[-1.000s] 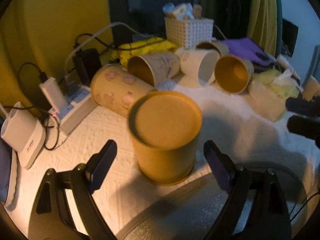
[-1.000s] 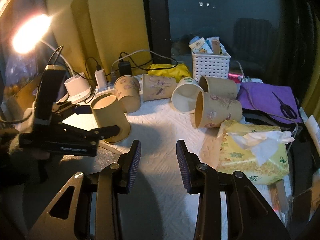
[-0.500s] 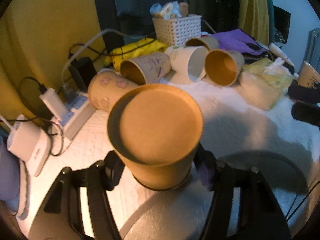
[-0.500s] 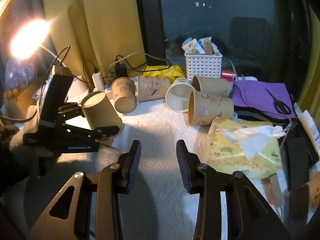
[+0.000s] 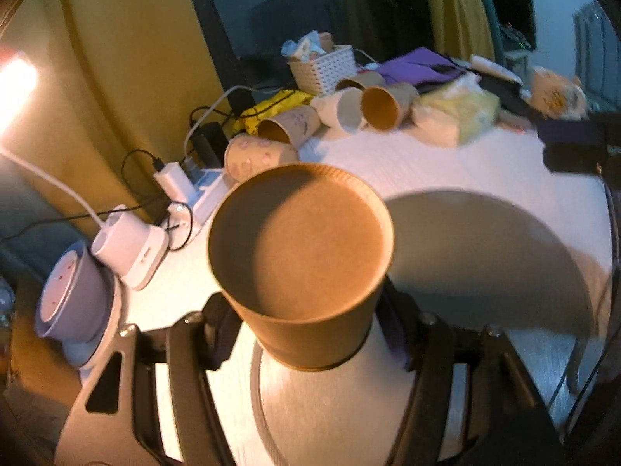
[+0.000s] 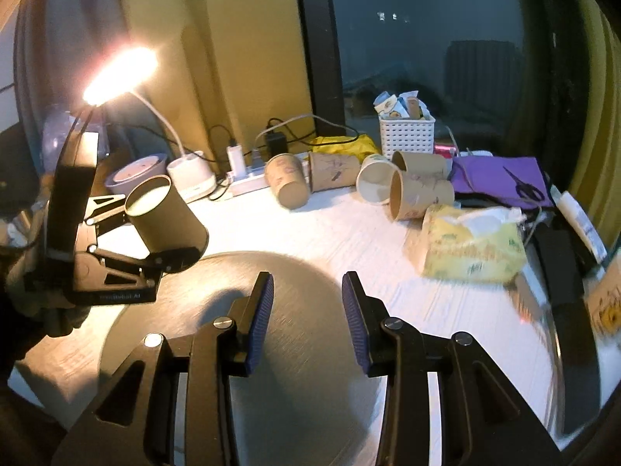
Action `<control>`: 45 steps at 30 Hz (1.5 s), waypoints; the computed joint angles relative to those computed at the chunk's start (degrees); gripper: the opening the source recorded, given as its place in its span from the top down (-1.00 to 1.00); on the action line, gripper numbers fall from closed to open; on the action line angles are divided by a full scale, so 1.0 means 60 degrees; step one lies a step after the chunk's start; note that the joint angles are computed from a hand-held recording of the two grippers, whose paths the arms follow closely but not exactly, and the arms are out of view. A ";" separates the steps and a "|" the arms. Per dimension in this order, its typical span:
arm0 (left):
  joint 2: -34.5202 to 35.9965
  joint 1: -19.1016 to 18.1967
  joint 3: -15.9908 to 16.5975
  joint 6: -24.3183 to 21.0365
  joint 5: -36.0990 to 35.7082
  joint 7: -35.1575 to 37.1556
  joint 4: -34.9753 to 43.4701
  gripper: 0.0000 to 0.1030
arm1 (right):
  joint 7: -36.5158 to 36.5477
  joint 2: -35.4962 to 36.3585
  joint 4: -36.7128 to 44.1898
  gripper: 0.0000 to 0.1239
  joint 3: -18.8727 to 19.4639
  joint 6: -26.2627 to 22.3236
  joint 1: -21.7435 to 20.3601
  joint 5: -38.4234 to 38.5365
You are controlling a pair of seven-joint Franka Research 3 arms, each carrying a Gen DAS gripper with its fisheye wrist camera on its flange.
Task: Flip cup upright
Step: 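Lift the cup with the left tool and roll it onto its side, then lay the cup on its side on the grey mat and open the left tool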
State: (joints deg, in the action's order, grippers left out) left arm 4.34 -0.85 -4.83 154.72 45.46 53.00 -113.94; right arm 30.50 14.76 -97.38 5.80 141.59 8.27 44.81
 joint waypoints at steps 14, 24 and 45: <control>-0.0457 -0.0745 -0.0714 -0.1683 0.2774 -0.0066 -0.0815 -0.22 | -0.0523 -0.2457 -0.3226 0.37 -0.0634 0.0185 0.0225 0.0996; 0.0610 -0.1990 -0.0903 -0.3652 0.5162 0.0117 -0.0111 -0.26 | -0.1259 -0.2825 -0.4009 0.37 -0.1164 0.0135 -0.0058 0.2058; 0.0925 -0.2378 -0.0675 -0.3153 0.4600 0.1031 0.0422 -0.48 | -0.1844 -0.2486 -0.3754 0.37 -0.1292 -0.0452 -0.0576 0.2825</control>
State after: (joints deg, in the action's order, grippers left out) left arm 9.89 -15.12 -8.88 135.81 73.06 59.19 -111.41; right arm 19.44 -0.16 -119.90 -1.95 138.88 4.81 61.76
